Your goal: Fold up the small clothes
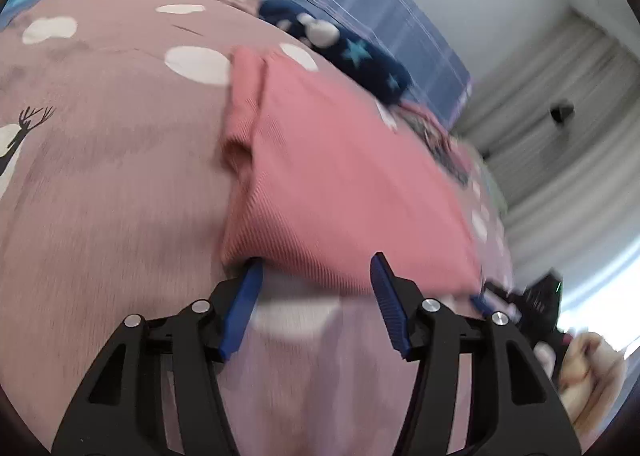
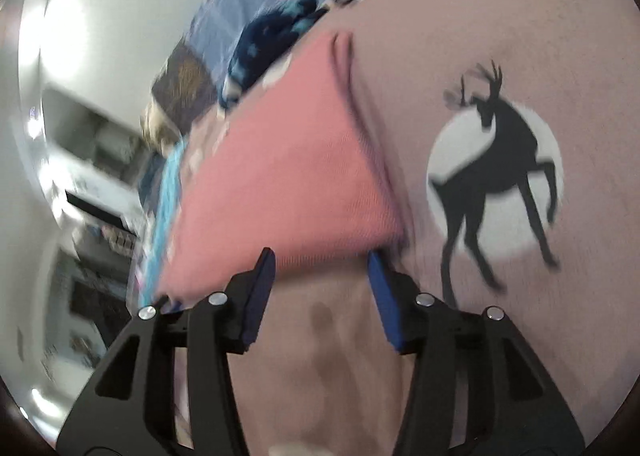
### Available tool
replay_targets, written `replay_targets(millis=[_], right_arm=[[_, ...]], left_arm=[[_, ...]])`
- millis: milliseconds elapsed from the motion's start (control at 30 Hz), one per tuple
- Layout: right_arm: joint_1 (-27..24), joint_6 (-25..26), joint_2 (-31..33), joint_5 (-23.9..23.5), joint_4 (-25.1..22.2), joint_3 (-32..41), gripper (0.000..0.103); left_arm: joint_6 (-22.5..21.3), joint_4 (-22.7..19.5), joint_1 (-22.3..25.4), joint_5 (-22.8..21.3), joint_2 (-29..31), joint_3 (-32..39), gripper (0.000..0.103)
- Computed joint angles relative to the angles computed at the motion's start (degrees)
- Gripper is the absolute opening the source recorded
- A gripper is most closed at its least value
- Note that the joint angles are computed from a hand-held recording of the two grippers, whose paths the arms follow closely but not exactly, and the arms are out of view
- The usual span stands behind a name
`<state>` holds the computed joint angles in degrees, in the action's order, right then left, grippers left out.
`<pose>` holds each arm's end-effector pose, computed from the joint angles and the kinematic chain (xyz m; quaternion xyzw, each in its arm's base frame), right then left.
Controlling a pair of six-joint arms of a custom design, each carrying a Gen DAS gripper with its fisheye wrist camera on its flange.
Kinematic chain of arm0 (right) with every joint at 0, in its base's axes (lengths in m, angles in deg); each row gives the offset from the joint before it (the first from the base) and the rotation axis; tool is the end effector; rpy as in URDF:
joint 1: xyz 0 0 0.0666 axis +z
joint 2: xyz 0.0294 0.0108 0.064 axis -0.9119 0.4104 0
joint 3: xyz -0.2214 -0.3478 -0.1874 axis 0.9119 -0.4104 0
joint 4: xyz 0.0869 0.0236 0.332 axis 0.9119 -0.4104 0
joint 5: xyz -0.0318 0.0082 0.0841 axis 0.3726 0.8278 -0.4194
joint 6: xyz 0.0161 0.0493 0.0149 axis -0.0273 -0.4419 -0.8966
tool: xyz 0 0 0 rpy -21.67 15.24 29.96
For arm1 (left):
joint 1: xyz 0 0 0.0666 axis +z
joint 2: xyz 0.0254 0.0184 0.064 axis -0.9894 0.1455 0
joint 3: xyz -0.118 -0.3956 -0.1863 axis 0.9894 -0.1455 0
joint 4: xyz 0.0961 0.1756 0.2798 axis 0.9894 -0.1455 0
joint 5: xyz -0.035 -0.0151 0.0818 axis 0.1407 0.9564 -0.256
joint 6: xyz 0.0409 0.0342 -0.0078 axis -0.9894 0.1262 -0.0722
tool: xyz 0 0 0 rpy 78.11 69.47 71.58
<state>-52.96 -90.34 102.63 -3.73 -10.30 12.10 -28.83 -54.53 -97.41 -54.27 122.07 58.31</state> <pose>0.3377 0.0844 0.4460 0.2744 0.8419 0.3365 0.3205 0.4673 -0.1517 0.4597 0.0273 0.8893 -0.3692 0.2685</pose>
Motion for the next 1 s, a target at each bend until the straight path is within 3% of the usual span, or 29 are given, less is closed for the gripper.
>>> replay_targets(millis=[33, 67, 100, 133, 233, 333, 433, 533, 600, 667, 700, 767, 800, 867, 1000], right_arm=[[-0.33, -1.28, 0.45, -0.06, 1.05, 0.04, 0.049], [-0.29, -1.61, 1.00, 0.68, 1.15, 0.44, 0.044], [-0.05, -1.21, 1.79, 2.49, -0.87, 1.57, 0.021], [-0.18, -1.74, 2.11, 2.54, -1.06, 1.71, 0.006], [0.46, -1.62, 0.14, 4.38, 0.80, 1.31, 0.005], [1.88, 1.99, -2.64, 7.97, -1.74, 3.72, 0.003], [3.00, 4.82, -4.67, 10.05, -8.00, 6.29, 0.003], [4.03, 4.15, -5.79, 10.90, -14.12, 5.69, 0.003], [3.89, 3.28, -5.73, 10.11, -17.34, 3.92, 0.003], [4.45, 3.26, -5.45, 13.65, -21.03, 2.81, 0.004], [4.23, 2.89, -6.23, 13.93, -19.94, 1.88, 0.001], [3.36, 2.04, -6.81, 13.60, -19.61, 1.97, 0.006], [3.66, 2.67, -6.84, 15.30, -20.12, 2.88, 0.016], [4.91, 5.19, -6.06, 18.01, -20.99, 5.05, 0.022], [6.76, 9.90, -3.96, 19.50, -19.97, 8.05, 0.030]], left_arm=[[1.96, 0.69, 0.01, -0.82, 0.84, 0.59, 0.037], [2.85, 0.48, -0.06, -1.79, 1.42, 1.12, 0.008], [4.10, 0.22, 0.13, -0.76, 2.18, 1.67, 0.006], [7.23, 1.91, 0.62, 0.95, 2.33, 1.07, 0.006], [7.02, 3.07, 0.72, -0.30, 0.57, 0.71, 0.005], [3.84, 1.54, 0.09, -2.24, -2.77, 0.95, 0.003], [-1.02, -2.68, -0.61, -4.18, -5.45, 1.97, 0.002], [-5.04, -8.23, -1.26, -5.77, -7.39, 0.96, 0.002], [-8.49, -11.59, -1.57, -10.61, -8.76, -1.43, 0.000], [-10.14, -13.47, -1.51, -17.27, -9.44, -3.45, 0.000], [-9.60, -13.66, -0.88, -17.86, -9.55, -4.04, 0.000], [-7.62, -12.74, 1.05, -15.81, -10.10, -4.69, 0.006], [-7.73, -11.97, 1.40, -15.52, -10.35, -4.54, 0.010], [-9.18, -9.58, 1.24, -16.14, -11.08, -4.49, 0.028], [-12.38, -7.45, -0.20, -15.45, -10.02, -2.99, 0.033]])
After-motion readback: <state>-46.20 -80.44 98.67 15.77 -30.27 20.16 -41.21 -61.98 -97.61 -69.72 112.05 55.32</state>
